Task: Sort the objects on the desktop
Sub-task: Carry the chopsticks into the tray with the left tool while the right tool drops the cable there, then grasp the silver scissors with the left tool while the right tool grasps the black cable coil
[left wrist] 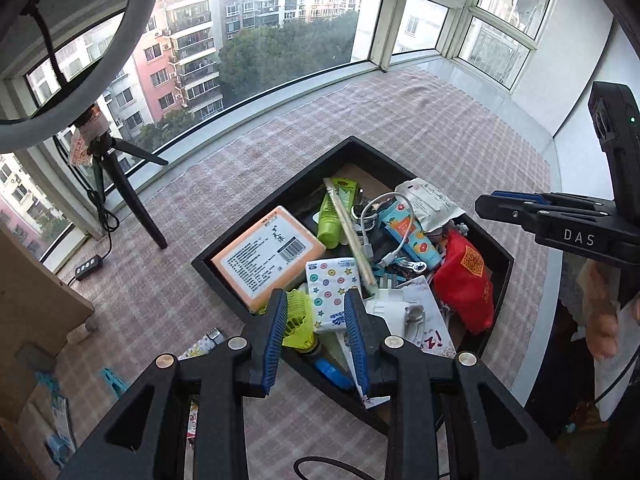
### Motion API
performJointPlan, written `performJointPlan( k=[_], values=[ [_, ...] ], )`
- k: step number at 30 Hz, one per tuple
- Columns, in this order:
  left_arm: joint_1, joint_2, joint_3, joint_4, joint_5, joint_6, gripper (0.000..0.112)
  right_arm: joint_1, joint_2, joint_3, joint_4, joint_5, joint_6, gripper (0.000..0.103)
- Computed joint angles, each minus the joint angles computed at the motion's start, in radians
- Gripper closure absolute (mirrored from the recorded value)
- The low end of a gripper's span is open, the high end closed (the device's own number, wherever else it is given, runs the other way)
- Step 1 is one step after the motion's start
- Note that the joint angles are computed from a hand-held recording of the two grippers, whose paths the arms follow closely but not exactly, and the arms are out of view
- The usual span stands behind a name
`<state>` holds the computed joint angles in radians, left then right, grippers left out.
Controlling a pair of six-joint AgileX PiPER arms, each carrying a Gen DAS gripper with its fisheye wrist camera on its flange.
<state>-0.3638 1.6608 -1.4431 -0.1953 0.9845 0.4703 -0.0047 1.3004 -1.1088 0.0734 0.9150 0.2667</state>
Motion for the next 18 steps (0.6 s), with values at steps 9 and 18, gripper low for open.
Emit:
performJointPlan(
  k=[9, 18],
  values=[
    [0.374, -0.086, 0.078, -0.055, 0.032, 0.192, 0.084, 0.25, 0.079, -0.041, -0.087, -0.048, 0.112, 0.07],
    [0.699, -0.056, 0.155, -0.075, 0.006, 0.372, 0.084, 0.465, 0.298, -0.186, -0.091, -0.057, 0.125, 0.07]
  ],
)
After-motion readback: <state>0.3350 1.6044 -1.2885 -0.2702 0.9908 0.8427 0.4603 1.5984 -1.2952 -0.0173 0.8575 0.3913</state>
